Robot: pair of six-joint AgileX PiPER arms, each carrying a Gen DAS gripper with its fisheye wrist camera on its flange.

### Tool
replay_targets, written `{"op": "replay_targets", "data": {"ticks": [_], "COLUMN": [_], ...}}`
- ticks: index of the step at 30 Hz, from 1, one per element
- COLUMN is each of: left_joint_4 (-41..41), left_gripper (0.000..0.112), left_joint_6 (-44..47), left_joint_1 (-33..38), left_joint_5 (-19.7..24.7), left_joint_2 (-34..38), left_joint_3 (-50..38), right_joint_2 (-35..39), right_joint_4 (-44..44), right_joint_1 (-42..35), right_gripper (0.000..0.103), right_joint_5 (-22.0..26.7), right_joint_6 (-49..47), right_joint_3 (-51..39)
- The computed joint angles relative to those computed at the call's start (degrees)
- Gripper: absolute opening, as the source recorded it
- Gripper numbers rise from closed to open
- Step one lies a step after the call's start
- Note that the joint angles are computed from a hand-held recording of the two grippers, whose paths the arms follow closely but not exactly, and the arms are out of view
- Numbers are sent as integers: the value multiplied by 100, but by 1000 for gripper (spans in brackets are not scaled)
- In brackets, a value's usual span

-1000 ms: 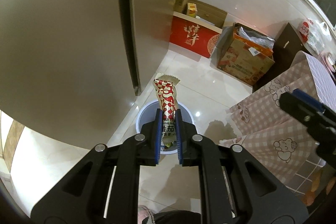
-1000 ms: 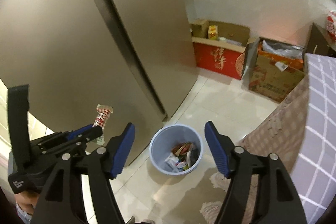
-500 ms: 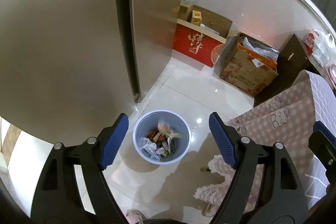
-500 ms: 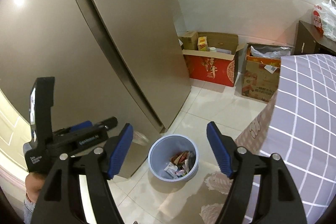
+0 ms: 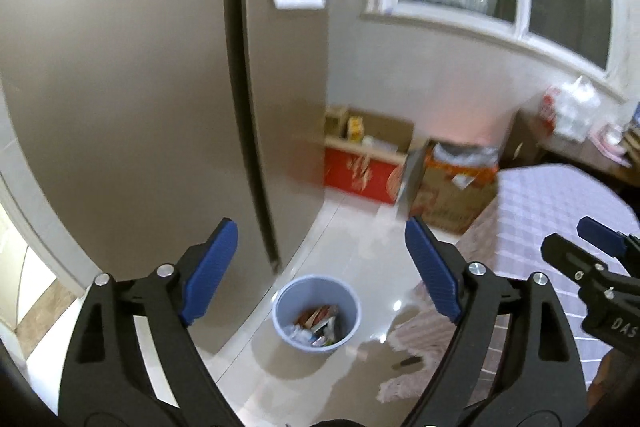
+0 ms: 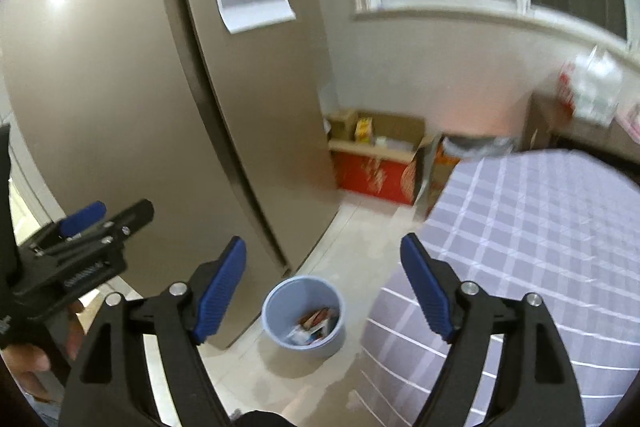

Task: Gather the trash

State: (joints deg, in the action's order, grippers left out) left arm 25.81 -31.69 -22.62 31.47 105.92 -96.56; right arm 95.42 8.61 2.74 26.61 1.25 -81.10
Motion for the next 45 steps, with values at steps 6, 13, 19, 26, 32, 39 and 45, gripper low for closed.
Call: {"op": "replay_targets", "data": {"ticks": [6,13,19,26,32,39,45], "left_joint_4": [1371,2949,3538,3988,3970,4435,4628], "left_gripper": [89,91,91,92,92,92,92], "left_joint_6": [-1362,-2644,-2948,-3244,-3243,-3638,-3769], "left_joint_1": [-636,-1678,-2388,-2970,-3183,-3521,-3761], "left_joint_5": [-235,641,1238,1848,2027,2332,2506], "left_joint_2": [-1415,-2497,-3085,-3568,-3864,-4121,-4212], "left_joint_3": [1199,1794,2090,2354,2486,2800,2916], "right_joint_2": [-1555,-3023,-3891,-4361,-4602,-4780,-4843], "right_joint_4": [-1716,-2703,-4179,-5146,-6147,-6929,-7393], "right_joint_1": [323,664,1484,2481,3669,4896,5686], "right_gripper": [88,92,94,94,94,94,94], "right_joint_5": [-16,329,970,1715,2612,3632,4281], "right_joint_6": [1383,2258,3455,4268,5105,5701,6064], "right_joint_3": [937,1541,1710,1754,1809,1849,1904]}}
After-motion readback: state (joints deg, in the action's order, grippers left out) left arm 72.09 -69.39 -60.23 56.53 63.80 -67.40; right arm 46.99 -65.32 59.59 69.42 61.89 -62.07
